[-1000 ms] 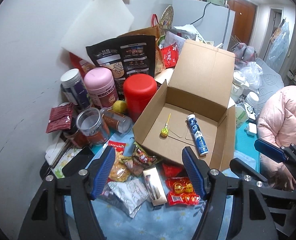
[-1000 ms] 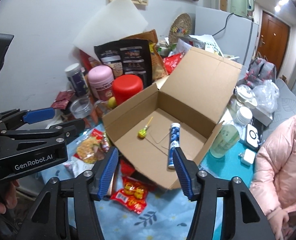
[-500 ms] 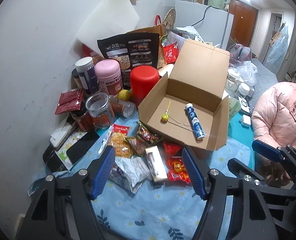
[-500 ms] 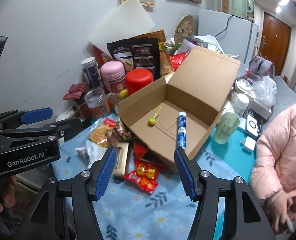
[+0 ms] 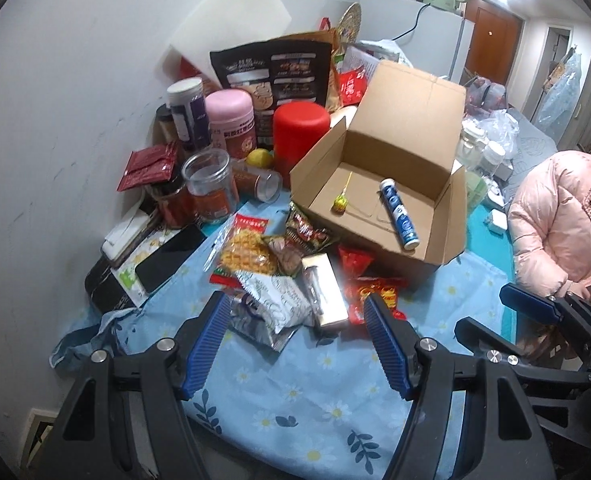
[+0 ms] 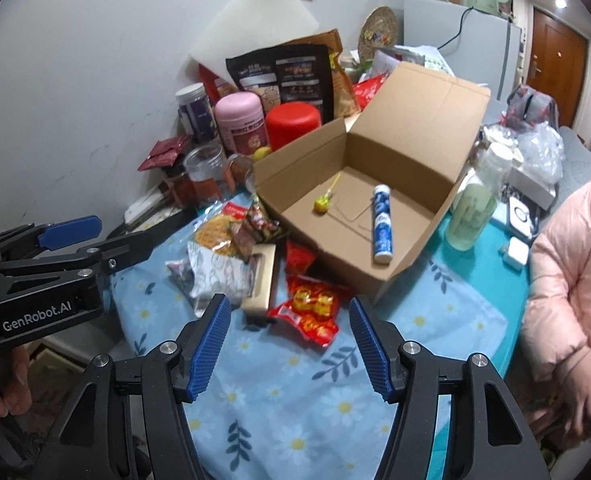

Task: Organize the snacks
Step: 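Withdraw both tools from the box back over the table, then grasp the red candy bag with the right tool while the left tool reaches the gold box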

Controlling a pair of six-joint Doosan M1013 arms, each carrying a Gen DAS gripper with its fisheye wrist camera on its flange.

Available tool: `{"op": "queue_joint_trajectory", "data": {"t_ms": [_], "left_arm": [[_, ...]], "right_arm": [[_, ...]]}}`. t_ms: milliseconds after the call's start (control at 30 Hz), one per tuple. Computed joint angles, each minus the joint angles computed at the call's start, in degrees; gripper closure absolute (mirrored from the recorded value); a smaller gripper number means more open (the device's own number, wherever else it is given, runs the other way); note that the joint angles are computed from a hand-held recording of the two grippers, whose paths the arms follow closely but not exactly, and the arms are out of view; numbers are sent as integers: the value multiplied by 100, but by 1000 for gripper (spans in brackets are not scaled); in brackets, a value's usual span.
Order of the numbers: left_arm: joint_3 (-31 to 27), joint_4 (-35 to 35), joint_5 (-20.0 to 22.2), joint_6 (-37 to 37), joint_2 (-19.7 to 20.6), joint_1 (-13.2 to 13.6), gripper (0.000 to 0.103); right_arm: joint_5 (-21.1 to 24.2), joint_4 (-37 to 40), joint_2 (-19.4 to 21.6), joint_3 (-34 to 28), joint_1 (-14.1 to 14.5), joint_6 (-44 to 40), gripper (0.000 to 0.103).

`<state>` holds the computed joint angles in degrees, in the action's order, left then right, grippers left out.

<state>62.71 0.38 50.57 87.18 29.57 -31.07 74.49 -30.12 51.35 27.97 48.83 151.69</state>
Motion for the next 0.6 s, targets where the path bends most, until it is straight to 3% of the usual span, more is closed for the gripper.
{"op": "queue_joint_trajectory", "data": {"t_ms": [600], "left_arm": [[42, -391, 71, 287, 290, 87, 34]], "right_arm": [[-364, 739, 61, 461, -197, 207, 41]]}}
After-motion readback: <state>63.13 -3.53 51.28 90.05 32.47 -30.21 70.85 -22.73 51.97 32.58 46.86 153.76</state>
